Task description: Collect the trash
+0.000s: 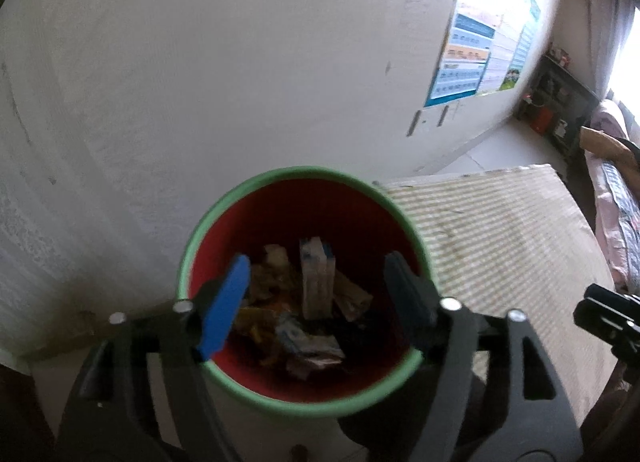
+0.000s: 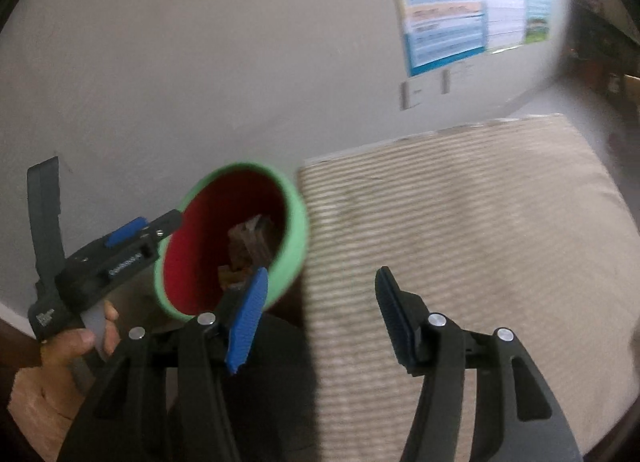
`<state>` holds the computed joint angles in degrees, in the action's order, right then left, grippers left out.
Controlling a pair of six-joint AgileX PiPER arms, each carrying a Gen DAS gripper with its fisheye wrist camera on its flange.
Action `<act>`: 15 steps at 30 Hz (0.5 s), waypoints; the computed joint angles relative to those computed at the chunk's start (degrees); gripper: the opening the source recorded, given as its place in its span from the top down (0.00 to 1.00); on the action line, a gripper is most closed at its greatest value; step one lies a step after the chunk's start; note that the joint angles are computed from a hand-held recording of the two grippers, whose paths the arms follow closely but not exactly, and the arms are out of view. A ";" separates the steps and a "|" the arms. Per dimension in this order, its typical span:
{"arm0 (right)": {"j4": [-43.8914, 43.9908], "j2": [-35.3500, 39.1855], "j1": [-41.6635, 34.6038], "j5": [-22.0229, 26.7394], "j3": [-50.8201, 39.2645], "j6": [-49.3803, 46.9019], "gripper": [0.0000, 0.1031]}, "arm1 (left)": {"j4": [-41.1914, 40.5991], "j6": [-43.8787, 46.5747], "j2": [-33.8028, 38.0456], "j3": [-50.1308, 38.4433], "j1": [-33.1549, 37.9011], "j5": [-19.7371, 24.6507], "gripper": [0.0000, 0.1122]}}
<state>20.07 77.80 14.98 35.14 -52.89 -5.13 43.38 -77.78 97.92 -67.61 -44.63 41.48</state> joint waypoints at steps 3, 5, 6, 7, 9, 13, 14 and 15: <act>-1.18 -7.12 -4.70 -0.39 4.88 0.11 0.35 | -0.62 1.67 1.04 -3.66 -3.80 1.06 0.36; -1.91 -10.72 -8.10 -0.62 7.24 -0.21 0.29 | -0.96 3.46 2.32 -7.49 -6.65 1.84 0.36; -2.47 -12.65 -9.81 -0.82 8.36 -0.21 0.27 | -0.46 3.86 3.27 -9.94 -8.26 2.75 0.34; -3.05 -14.49 -11.45 -0.83 9.16 -0.17 0.25 | 0.12 3.94 3.96 -11.70 -9.53 3.28 0.32; -4.08 -18.23 -15.64 -1.15 10.33 -0.68 0.20 | 3.20 3.00 6.01 -17.49 -13.36 5.05 0.20; 0.25 -26.59 -26.57 -0.08 11.85 -7.71 0.07 | 13.79 -1.17 11.14 -28.32 -20.68 10.64 0.13; 1.35 -28.55 -29.31 -0.47 12.09 -9.50 0.07 | 16.05 -0.52 13.24 -32.27 -22.49 12.90 0.13; 0.48 -29.68 -30.35 -1.14 12.08 -9.07 0.07 | 17.74 0.14 15.05 -35.76 -23.85 14.67 0.13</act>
